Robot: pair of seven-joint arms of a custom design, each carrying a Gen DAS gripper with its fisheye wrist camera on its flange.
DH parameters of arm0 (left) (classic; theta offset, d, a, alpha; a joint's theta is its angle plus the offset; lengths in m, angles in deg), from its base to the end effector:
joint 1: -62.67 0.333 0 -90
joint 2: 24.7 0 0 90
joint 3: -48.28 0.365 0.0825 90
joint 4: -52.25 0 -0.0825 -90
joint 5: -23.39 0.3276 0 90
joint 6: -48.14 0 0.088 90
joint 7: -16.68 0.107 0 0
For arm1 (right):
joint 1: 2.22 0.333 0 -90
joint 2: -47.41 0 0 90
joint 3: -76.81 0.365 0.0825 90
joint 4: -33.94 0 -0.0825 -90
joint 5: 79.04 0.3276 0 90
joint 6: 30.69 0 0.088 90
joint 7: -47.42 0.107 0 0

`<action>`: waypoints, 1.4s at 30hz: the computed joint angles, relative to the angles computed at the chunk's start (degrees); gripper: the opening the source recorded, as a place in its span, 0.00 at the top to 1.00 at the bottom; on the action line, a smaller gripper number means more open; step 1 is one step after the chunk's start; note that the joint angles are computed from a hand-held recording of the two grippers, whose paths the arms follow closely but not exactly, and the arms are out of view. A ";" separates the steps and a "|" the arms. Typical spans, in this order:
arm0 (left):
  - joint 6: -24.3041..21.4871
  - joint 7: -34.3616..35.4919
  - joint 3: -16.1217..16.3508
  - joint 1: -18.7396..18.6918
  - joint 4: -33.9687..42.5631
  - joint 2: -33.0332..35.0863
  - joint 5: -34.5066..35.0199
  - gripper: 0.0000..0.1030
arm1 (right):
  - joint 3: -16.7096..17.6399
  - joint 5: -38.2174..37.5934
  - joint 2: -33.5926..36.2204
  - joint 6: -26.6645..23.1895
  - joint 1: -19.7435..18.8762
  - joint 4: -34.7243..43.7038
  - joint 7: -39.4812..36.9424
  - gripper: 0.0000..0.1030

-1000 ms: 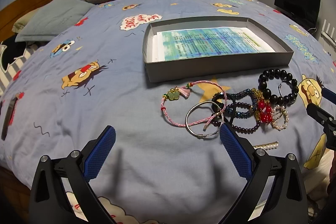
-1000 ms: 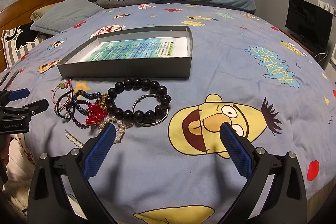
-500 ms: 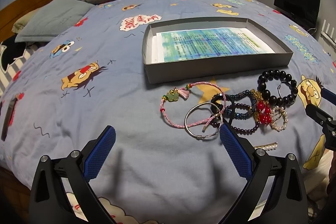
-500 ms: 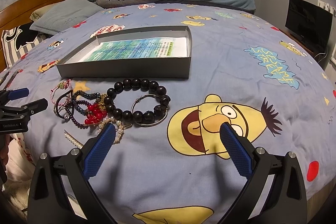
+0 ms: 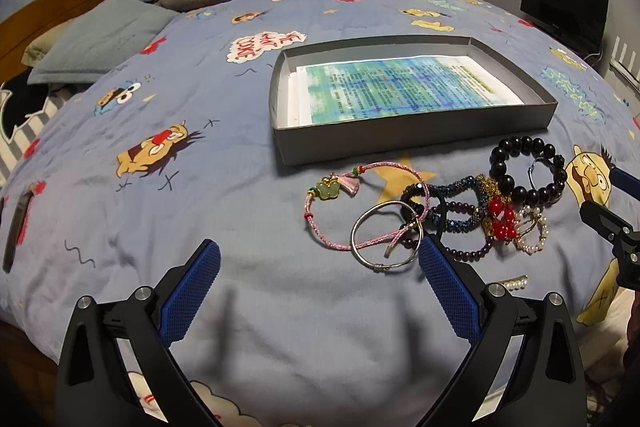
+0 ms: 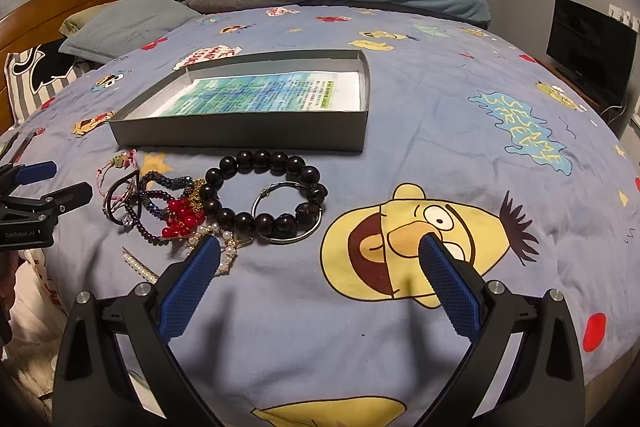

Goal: Organize jewelry

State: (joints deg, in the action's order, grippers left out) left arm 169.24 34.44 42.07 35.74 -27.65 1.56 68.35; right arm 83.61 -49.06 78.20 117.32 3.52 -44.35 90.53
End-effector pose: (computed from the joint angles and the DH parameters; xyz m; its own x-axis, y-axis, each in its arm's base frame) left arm 0.6040 -0.3341 0.5440 0.3869 -0.9194 -0.0707 -0.7138 -0.2501 -0.6541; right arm 0.7181 0.1249 0.5463 0.6017 -0.7987 0.0043 -0.5505 -0.4186 -0.7223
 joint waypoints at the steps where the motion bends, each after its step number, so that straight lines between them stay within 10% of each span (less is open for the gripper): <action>1: 0.24 -0.02 -0.03 0.12 -0.20 -0.07 -0.11 0.04 | 0.26 0.20 0.03 -0.10 -0.18 0.10 -0.39 0.05; 14: 5.88 -1.56 0.33 2.86 -6.24 -2.77 2.77 0.08 | 1.16 1.11 5.99 -6.76 -0.50 11.92 -1.99 0.05; 28: 13.30 2.31 0.09 5.40 -8.03 -2.41 -0.26 0.55 | 0.75 -3.30 12.35 -14.29 0.31 23.31 2.44 0.62; 39: 13.59 6.23 0.33 5.43 -6.64 -0.64 -3.20 0.70 | 0.69 -5.73 19.27 -24.11 0.52 36.09 7.05 0.84; 42: 14.26 6.69 0.39 5.51 -6.91 -0.80 -3.55 0.88 | 1.56 -4.46 18.04 -22.63 -0.09 33.89 5.74 0.86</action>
State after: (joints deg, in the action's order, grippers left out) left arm 183.50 41.13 42.46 41.25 -34.56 0.76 64.80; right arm 85.16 -53.52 96.24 94.70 3.43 -10.46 96.26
